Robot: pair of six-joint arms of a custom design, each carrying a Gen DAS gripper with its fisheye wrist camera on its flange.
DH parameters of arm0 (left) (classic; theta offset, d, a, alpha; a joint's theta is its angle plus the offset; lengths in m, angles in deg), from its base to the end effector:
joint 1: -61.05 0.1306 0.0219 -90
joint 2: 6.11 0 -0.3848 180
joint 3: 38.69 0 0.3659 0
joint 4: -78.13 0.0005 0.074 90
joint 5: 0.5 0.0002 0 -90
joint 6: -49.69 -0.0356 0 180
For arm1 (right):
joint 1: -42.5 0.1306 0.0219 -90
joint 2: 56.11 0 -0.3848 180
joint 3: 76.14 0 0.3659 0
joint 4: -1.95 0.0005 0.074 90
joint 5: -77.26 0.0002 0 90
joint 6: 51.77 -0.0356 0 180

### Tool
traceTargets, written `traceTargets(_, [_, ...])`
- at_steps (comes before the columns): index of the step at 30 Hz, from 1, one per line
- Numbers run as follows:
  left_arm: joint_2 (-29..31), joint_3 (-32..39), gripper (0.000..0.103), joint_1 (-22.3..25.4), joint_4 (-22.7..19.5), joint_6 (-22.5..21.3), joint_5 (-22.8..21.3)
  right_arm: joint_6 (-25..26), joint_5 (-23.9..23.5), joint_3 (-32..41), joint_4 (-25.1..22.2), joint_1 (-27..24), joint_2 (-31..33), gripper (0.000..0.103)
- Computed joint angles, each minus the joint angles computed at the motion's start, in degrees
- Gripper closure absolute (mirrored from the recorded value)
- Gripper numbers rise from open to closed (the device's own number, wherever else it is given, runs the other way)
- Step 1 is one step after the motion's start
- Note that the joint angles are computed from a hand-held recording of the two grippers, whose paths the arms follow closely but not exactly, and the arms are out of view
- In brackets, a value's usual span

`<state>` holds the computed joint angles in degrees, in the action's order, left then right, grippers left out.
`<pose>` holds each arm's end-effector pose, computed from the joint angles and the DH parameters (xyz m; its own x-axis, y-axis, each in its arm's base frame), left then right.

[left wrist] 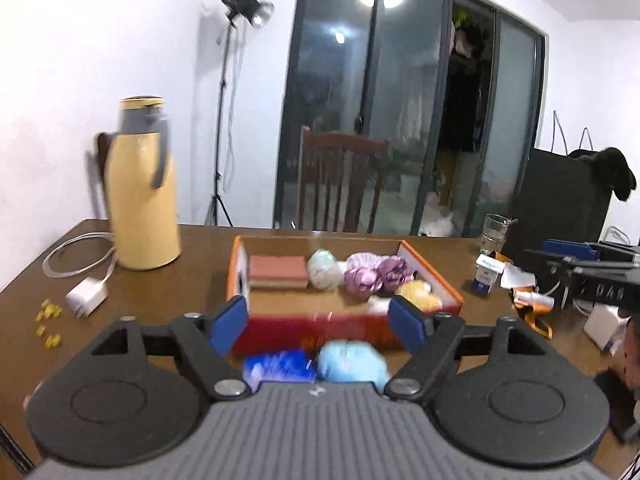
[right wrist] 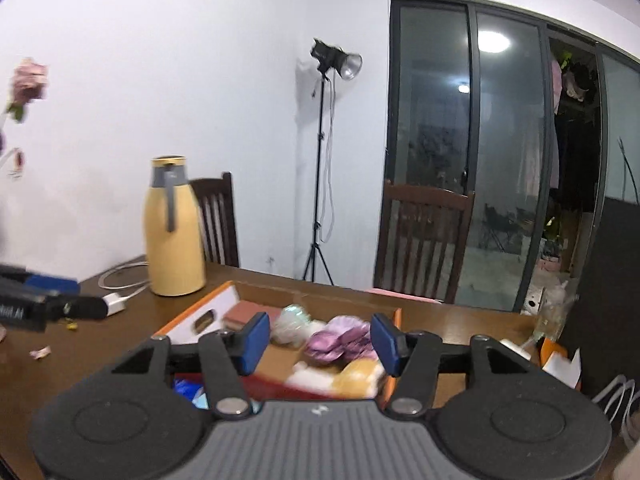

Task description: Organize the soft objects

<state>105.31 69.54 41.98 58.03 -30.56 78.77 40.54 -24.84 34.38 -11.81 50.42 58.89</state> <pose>0.5953 -0.1993 0.4252 -0.3953 -0.0394 -0.9177 0.0938 0.9921 -0.0830 0.6454 0.0968 0.4165 -0.2964 -0.0810 -0.9516 -0.3441 0.9385 0.0273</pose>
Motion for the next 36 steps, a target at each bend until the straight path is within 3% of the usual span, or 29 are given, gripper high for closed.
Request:
traceTargets(2, [-5.07,-10.39,0.02,-1.59,6.97,-3.01,-5.72,-0.18,0.53,-8.38,5.47,0.37,-4.01,0.042])
traceTargets(5, [-10.47,-21.23,0.013,-3.81,14.96,-5.79,-10.17,-1.36,0.87,-19.07,11.84,0.96,-8.64,0.036])
traceTargets(11, [-18.04,-33.9,0.005,-5.84,18.53,-0.96,-10.11,-7.72,-1.18,-35.5,16.77,1.75,-16.36,0.031])
traceTargets(13, [-18.47,-34.81,0.004,-5.87,17.66,-0.69,-9.64,-9.62,-2.68,-38.96,16.77,1.66,-17.91,0.024])
traceTargets(16, [-16.9,-33.59,0.003,-5.46,16.38,-1.02,-7.9,-9.69,-1.65,-39.6,15.82,2.4,-17.33,0.024])
traceTargets(20, [-14.03,-31.93,0.003,-4.54,17.81,0.81,-6.63,-9.37,-0.51,-38.11,17.14,3.14,-15.49,0.024])
traceTargets(24, [-9.32,-26.97,0.004,-3.26,17.76,1.05,-4.74,-9.3,-0.01,-33.85,14.6,3.93,-11.75,0.026])
traceTargets(26, [-6.4,-23.79,0.012,-2.49,18.47,0.44,-3.98,-9.71,-0.38,-31.67,13.56,4.04,-9.95,0.026])
traceTargets(29, [-1.36,-16.81,0.032,-0.91,14.41,1.02,-1.8,-9.58,-0.24,-29.02,12.35,4.26,-7.68,0.026])
traceTargets(31, [1.69,-12.65,0.054,0.06,11.66,1.87,-0.32,-9.48,-0.09,-27.54,11.59,4.33,-6.44,0.026])
traceTargets(32, [2.97,-11.03,0.059,0.48,10.84,2.17,0.41,-9.5,-0.12,-26.83,11.33,4.34,-5.82,0.026])
traceTargets(33, [3.78,-10.15,0.066,0.8,10.72,2.62,0.76,-9.43,-0.17,-26.16,11.0,4.34,-5.25,0.026])
traceTargets(34, [4.31,-9.75,0.082,1.0,11.31,2.77,0.99,-9.35,-0.12,-25.46,10.53,4.36,-4.73,0.026])
traceTargets(36, [4.97,-9.36,0.095,1.41,12.11,1.59,3.12,-9.19,-0.17,-24.53,10.13,4.38,-3.89,0.026])
